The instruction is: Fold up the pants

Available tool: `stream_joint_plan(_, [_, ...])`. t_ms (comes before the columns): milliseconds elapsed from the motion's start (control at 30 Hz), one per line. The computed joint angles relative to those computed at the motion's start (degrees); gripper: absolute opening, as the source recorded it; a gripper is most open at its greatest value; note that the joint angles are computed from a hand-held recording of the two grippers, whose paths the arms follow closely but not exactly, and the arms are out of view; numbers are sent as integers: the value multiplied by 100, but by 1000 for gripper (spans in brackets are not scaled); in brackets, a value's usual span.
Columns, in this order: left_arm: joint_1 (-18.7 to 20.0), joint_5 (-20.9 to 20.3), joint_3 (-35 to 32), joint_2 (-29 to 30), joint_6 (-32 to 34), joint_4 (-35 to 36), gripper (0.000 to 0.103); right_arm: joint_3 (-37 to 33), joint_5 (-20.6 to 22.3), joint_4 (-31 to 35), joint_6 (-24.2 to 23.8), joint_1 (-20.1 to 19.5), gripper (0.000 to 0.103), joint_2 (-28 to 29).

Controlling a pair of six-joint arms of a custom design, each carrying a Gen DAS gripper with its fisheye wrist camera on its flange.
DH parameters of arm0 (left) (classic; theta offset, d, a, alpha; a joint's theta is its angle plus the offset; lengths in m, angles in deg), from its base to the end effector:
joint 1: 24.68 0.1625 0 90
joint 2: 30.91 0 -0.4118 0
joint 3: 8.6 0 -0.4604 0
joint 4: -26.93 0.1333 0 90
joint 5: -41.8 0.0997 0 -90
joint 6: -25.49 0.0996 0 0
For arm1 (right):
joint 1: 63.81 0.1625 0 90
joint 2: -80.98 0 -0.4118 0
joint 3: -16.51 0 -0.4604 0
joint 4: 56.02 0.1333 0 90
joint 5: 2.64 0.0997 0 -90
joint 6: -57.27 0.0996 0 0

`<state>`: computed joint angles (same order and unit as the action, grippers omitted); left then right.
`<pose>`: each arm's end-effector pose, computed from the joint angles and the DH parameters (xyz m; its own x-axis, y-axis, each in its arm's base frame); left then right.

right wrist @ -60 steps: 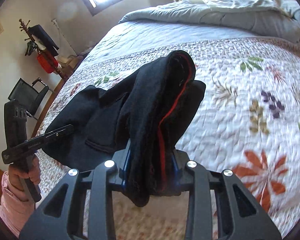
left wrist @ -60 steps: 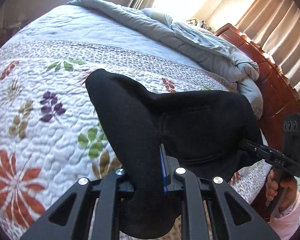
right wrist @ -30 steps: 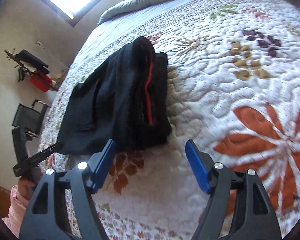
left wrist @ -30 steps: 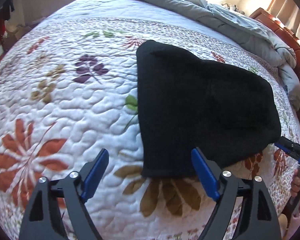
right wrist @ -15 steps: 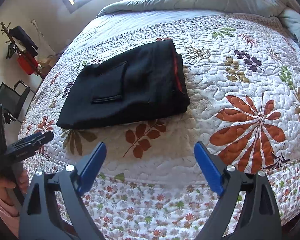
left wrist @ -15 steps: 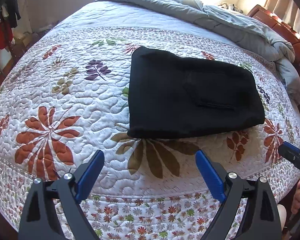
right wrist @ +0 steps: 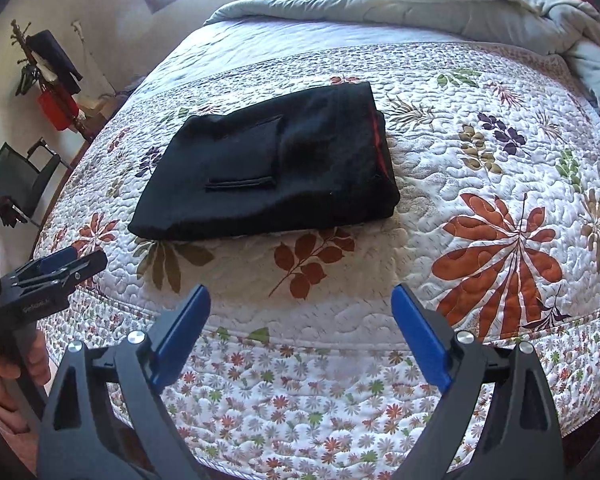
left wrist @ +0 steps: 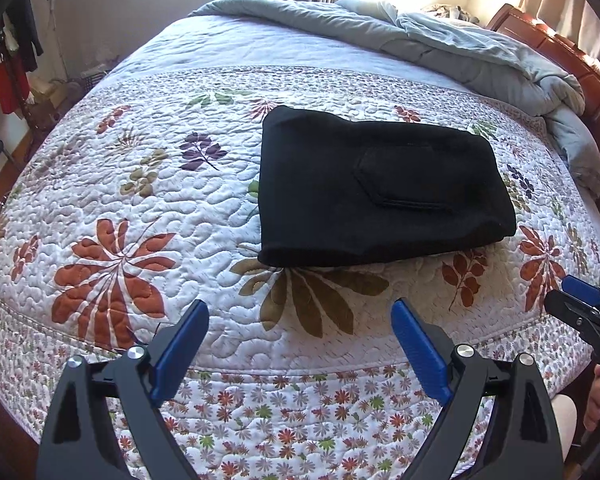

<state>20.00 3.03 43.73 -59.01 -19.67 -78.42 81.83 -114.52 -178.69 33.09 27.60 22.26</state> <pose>-0.4717 -0.7631 0.0905 -0.7483 -0.1190 -0.6526 0.2438 0.8656 -0.4374 0.1159 -0.7987 0.4223 -0.8409 -0.2393 0.4854 -0.4018 0.8769 -0.2638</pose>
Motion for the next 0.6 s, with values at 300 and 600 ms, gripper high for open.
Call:
stream_joint_plan(300, [-119,34,202,-124,10,-119,93,148,-5,-70,-22,82,92,-105])
stream_joint_plan(600, [-153,126,268,-160,9,-118,93,179,-35,-56,-6,117,93,-117])
